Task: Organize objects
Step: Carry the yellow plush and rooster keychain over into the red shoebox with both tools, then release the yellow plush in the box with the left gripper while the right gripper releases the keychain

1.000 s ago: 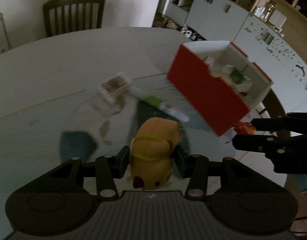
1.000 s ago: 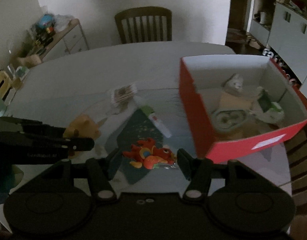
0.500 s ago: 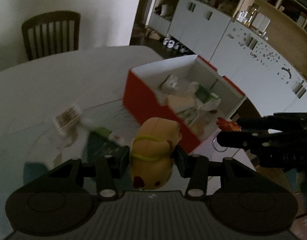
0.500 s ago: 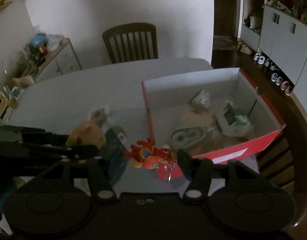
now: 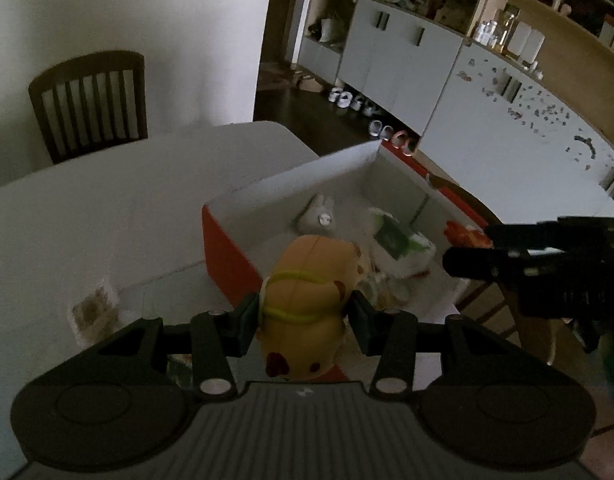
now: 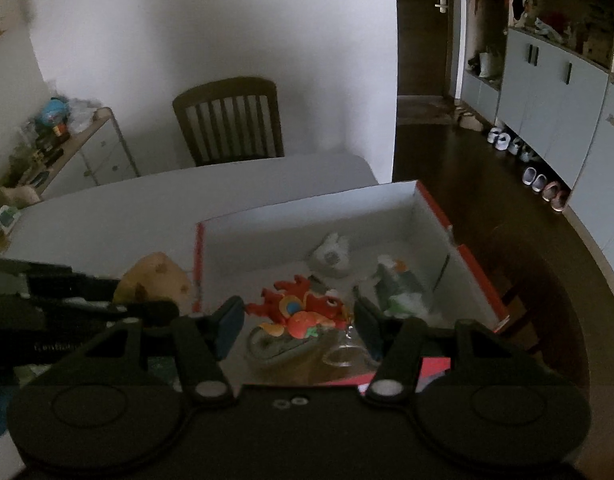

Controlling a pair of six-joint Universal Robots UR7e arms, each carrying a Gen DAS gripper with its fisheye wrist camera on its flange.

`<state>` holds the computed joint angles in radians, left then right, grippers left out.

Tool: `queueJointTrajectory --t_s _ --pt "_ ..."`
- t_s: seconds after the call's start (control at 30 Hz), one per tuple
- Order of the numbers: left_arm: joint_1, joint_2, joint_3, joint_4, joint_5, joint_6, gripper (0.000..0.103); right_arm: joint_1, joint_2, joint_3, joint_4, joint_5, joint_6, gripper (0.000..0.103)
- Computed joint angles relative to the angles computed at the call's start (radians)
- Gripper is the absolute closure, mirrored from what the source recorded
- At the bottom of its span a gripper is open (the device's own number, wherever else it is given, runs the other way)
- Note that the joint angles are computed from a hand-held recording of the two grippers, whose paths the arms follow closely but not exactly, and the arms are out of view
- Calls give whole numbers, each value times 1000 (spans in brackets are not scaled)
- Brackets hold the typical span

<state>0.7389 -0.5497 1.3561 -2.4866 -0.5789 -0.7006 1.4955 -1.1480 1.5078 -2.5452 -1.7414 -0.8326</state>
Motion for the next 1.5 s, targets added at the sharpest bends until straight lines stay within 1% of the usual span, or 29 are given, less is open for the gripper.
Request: queueJointTrajectory --t_s 0.17,0.3,0.4,0.57,0.7,0.8,0.87,1.03,1.17,1.3,1.4,1.43,1.47,1.5 --pt "29 77 -148 76 35 62 56 -14 47 -60 9 -5 -28 43" --pt "57 144 -275 145 40 103 56 -23 85 -102 19 -18 -58 43" --pt "79 194 -357 167 32 137 56 -31 105 -108 5 -37 -81 43" --pt "111 271 -504 298 22 104 56 -40 129 -111 1 -74 -113 43" --pt "131 330 -616 396 11 108 56 -45 147 -122 0 -100 -123 43" --pt "141 360 -665 433 7 121 56 -50 157 -140 30 -107 -133 43" --pt "148 378 -699 463 0 117 56 -52 159 -137 29 -115 -148 43" --pt "160 398 -741 508 -9 100 55 -54 175 -143 24 -137 -165 43" --pt "165 401 -751 523 -20 111 55 -58 184 -149 34 -148 -163 43" --pt "172 399 -760 561 -32 88 54 -58 189 -153 36 -156 -173 42" --pt "176 387 -736 537 -45 73 48 -58 195 -161 40 -153 -174 42" --pt "176 382 -728 531 -47 69 44 -58 197 -165 44 -153 -173 41" --pt "176 381 -723 525 -47 71 42 -58 197 -167 47 -153 -171 41" --pt "176 379 -715 514 -45 77 42 -58 197 -168 49 -151 -168 40"
